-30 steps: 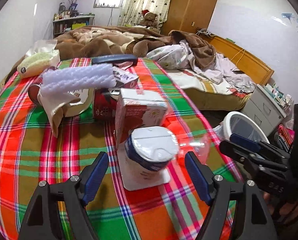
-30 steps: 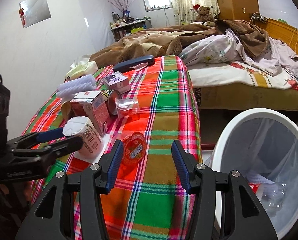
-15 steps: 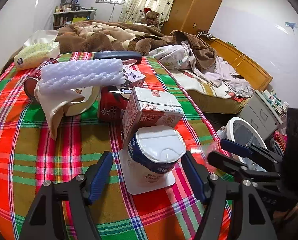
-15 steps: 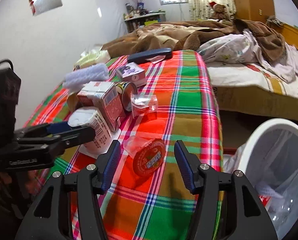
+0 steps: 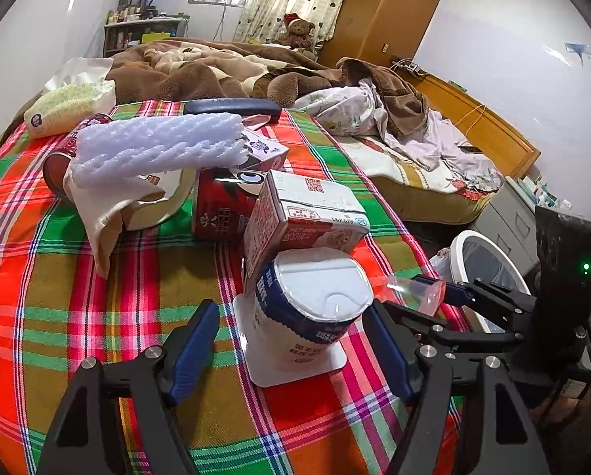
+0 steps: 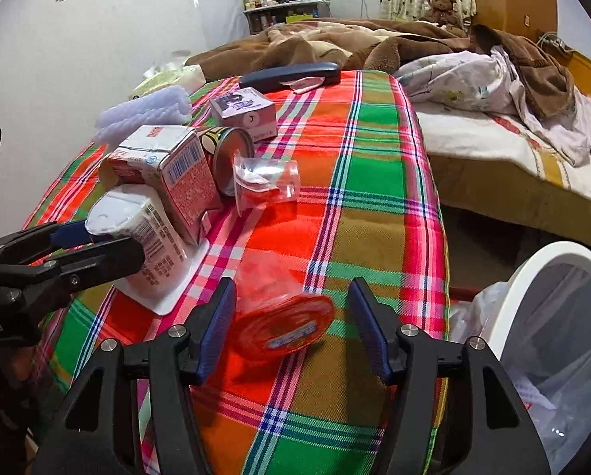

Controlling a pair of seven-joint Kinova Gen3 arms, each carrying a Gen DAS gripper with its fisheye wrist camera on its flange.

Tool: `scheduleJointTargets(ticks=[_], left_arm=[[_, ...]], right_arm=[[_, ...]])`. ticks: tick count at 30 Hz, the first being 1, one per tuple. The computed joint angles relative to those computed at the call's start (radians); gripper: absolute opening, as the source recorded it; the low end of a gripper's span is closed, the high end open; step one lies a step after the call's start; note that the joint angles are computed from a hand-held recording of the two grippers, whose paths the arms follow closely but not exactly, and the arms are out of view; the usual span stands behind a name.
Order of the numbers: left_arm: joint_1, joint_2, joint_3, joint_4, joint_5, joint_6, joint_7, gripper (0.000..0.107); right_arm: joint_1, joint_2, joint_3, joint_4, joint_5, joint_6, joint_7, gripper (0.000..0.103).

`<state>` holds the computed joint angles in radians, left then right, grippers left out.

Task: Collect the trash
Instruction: 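Grasp the red-lidded plastic cup with the right gripper while the left grasps the yogurt cup, then carry the plastic cup and yogurt cup over the bin with both grippers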

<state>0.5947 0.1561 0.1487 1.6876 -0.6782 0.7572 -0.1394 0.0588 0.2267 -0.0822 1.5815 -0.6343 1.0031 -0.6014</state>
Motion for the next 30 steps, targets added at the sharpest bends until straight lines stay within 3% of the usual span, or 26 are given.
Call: scheduleJointTargets(ticks=[1,15,17,20,23,30], left_arm=[[0.004,0.009,0.003,-0.013,-0.003,0.018,-0.008,0.075],[0.055,0.094,-0.032,-0.116,-0.017,0.127,-0.021,0.075],[0.060,0.099,-0.036,-0.121,-0.014,0.132,-0.023,0.062],[0.057,0.094,-0.041,-0.113,0.001,0.114,-0.027,0.056],[0.082,0.102,-0.046,-0.128,-0.022,0.156,-0.013,0.056],[0.094,0.077,-0.035,-0.104,-0.050,0.157,0.038,0.055]], right_arm=[[0.003,-0.002,0.001,0.003,-0.004,-0.001,0.002,0.047],[0.020,0.006,0.006,0.004,-0.047,0.004,-0.010,0.046],[0.022,0.007,0.005,0.003,-0.048,0.004,-0.011,0.046],[0.028,0.007,0.004,0.004,-0.056,0.004,-0.007,0.046],[0.033,0.004,0.004,0.010,-0.066,0.003,-0.001,0.046],[0.052,-0.007,0.011,0.023,-0.101,0.016,0.020,0.046]])
